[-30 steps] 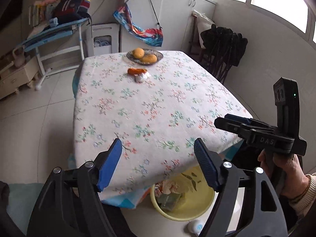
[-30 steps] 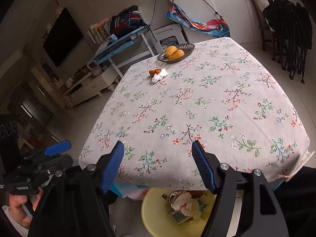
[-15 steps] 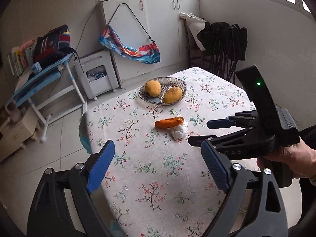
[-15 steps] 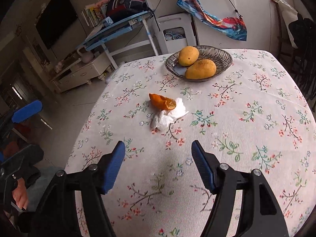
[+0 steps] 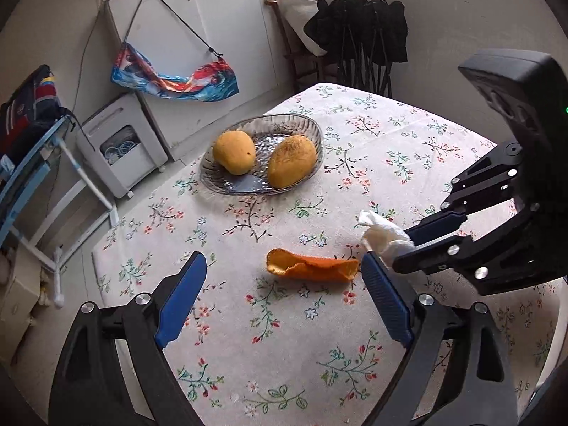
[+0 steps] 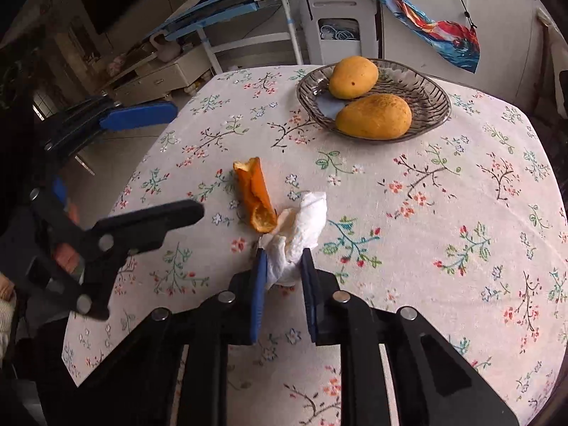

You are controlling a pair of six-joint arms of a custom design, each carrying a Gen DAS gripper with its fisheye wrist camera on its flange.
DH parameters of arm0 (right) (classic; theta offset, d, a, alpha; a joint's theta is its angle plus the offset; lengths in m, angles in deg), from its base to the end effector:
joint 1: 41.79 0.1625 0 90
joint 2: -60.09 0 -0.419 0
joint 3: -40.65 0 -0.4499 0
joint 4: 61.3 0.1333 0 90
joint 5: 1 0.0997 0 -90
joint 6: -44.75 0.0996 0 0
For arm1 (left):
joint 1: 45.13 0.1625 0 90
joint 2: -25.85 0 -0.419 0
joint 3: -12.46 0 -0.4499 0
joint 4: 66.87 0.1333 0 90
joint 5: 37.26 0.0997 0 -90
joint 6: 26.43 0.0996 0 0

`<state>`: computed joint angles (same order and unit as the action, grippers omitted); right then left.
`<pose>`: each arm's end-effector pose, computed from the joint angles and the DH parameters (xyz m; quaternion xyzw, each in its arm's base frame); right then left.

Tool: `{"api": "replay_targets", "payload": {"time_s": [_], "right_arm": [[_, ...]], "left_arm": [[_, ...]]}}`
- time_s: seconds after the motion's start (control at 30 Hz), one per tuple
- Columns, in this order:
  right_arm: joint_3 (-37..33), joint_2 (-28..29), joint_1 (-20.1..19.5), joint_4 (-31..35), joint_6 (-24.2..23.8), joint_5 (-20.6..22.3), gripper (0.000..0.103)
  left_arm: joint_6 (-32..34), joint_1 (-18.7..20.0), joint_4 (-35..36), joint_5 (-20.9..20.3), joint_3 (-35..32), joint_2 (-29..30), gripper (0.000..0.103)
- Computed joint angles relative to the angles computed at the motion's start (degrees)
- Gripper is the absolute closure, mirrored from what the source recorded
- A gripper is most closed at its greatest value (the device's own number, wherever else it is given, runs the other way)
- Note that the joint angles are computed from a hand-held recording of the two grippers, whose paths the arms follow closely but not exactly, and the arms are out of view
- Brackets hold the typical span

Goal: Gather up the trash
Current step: 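Grasp the white tissue with the right tool while the left tool grasps the orange peel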

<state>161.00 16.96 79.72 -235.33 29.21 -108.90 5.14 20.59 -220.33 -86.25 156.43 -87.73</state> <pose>0.3570 -0.3859 -0.0721 0.3851 -0.9078 0.0797 0.1456 0.0392 -0.3962 0.3103 0.3324 0.8400 -0.2447 0.3521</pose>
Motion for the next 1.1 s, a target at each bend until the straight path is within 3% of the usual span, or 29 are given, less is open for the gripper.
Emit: {"api": "replay_targets", "payload": {"time_s": [0.1, 0.13, 0.17, 0.23, 0.4, 0.47, 0.53, 0.6, 0.67, 0.73, 0.87, 0.93, 0.97, 1.0, 1.07, 1.1], "right_arm": [[4.2, -4.7, -1.5, 0.8, -0.9, 0.4, 0.084], [5.3, -6.0, -2.0, 1.1, -0.7, 0.6, 0.084], [6.5, -7.3, -2.6, 1.1, -0.6, 0.9, 0.084], [8.0, -9.1, -4.0, 1.1, 0.1, 2.5, 0.084], [9.3, -10.8, -6.6, 1.1, 2.9, 7.6, 0.084], [9.4, -11.0, -7.1, 1.1, 3.5, 8.9, 0.084], [9.7, -11.2, -7.3, 0.8, 3.5, 9.7, 0.084], [9.8, -11.6, -7.7, 0.9, 3.5, 10.4, 0.084], [9.8, -11.9, -8.2, 1.2, 3.5, 11.2, 0.084], [9.8, -11.9, -8.3, 1.4, 3.6, 12.1, 0.084], [10.1, -12.3, -8.0, 1.8, 2.8, 13.5, 0.084], [10.3, -12.5, -7.9, 1.9, 2.7, 13.9, 0.084], [10.5, -12.6, -7.9, 1.8, 2.5, 14.0, 0.084], [10.7, -12.8, -8.0, 1.7, 2.3, 14.0, 0.084], [10.9, -13.1, -8.0, 1.6, 2.0, 14.1, 0.084], [11.0, -13.2, -7.9, 1.7, 1.8, 14.0, 0.084]], "left_arm": [[4.3, 0.6, 0.0, -0.7, -0.7, 3.9, 0.017], [4.6, 0.2, 0.9, 1.0, -0.9, 5.4, 0.017], [3.7, 0.3, 2.0, 2.7, -1.4, 7.0, 0.017], [1.2, 0.6, 4.3, 1.4, -2.1, 7.3, 0.017], [1.6, 0.8, 2.3, 1.7, -2.5, 8.1, 0.017], [0.8, 0.8, 5.0, 4.1, -3.8, 9.6, 0.017], [-4.6, 1.5, 8.9, 3.7, -5.7, 9.8, 0.017], [-15.8, 2.7, 12.9, 0.5, -7.8, 8.6, 0.017], [-26.4, 4.2, 13.2, -3.6, -8.7, 7.0, 0.017], [-34.1, 4.5, 12.7, -4.7, -8.3, 6.6, 0.017], [-44.5, 2.9, 9.9, 0.7, -6.7, 9.3, 0.019], [-47.7, 1.8, 7.5, 4.5, -5.7, 11.1, 0.028], [-48.6, 1.1, 6.3, 6.3, -5.0, 11.6, 0.040], [-49.5, 0.3, 5.4, 8.4, -4.5, 12.2, 0.046], [-50.6, 0.0, 4.2, 9.2, -3.9, 12.4, 0.083], [-50.3, 0.0, 4.0, 8.3, -3.7, 12.1, 0.086]]}}
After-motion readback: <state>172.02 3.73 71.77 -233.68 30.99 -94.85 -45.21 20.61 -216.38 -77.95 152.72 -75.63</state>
